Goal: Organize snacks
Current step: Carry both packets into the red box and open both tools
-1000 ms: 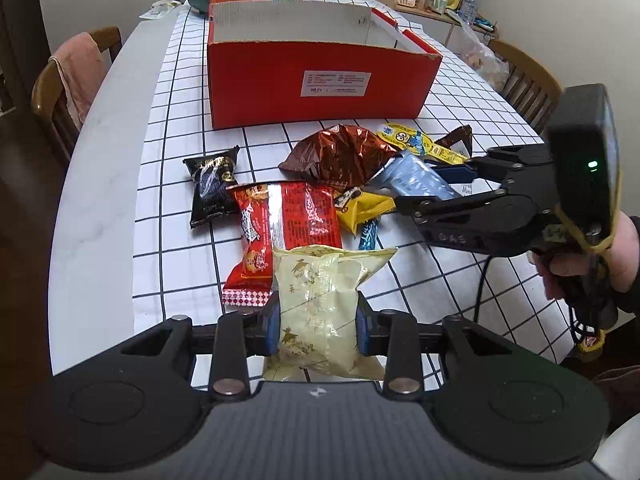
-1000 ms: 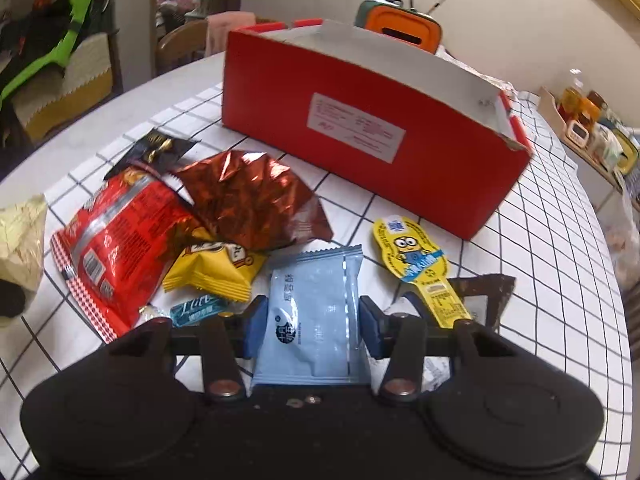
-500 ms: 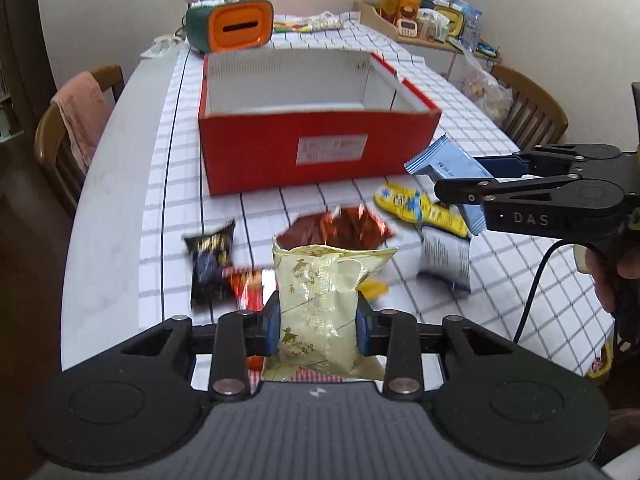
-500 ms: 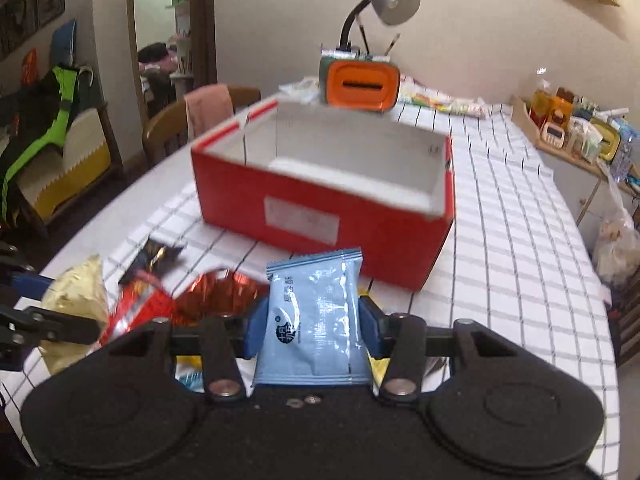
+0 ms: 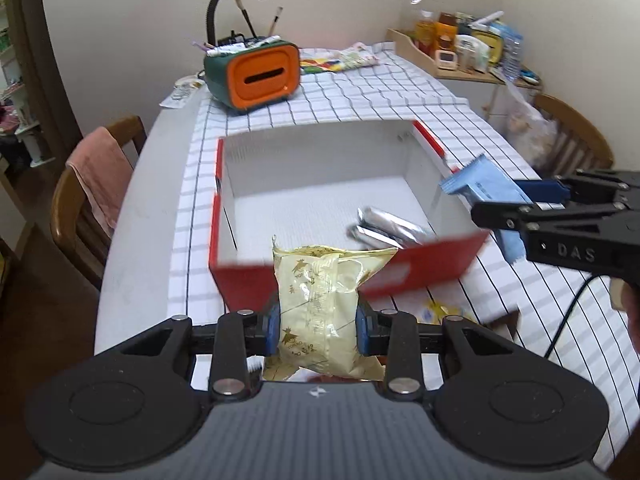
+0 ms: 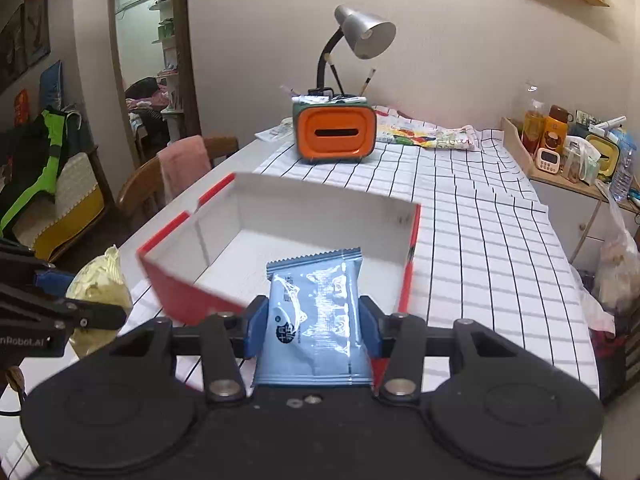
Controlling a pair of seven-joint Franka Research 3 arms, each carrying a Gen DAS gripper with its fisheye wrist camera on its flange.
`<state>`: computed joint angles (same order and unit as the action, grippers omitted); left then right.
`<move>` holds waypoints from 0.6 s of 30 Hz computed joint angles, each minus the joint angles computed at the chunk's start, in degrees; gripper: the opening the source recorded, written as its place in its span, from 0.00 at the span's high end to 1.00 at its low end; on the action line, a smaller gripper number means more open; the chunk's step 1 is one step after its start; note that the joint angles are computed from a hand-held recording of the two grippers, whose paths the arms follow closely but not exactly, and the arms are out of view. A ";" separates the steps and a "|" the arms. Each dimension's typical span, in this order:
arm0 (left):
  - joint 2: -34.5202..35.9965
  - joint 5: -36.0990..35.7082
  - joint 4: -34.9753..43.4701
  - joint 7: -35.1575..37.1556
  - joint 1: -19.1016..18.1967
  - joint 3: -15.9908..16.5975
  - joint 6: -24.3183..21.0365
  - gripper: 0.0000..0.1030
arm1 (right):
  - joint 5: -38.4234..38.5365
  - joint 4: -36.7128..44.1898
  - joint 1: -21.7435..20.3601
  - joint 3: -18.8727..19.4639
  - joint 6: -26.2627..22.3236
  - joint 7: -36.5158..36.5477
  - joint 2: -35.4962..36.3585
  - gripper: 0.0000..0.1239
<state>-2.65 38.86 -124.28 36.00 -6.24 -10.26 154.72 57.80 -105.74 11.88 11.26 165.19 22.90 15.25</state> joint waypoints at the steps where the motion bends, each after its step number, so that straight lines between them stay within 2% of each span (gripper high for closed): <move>1: 1.40 -0.28 1.83 0.63 0.09 0.10 -0.78 0.67 | -1.70 1.78 0.29 -0.60 -0.89 1.53 1.33 0.62; 9: 11.99 -0.25 15.61 2.75 -1.44 2.10 -8.80 0.67 | -16.64 14.45 1.00 -2.84 -7.87 15.29 11.05 0.62; 18: 21.62 -2.12 27.93 6.05 -3.64 4.29 -17.95 0.67 | -26.15 26.26 1.01 -1.89 -14.00 20.22 19.70 0.62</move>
<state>18.97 36.74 -96.36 42.06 -9.88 -5.97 136.76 31.65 -79.49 12.89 9.38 151.18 43.12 34.96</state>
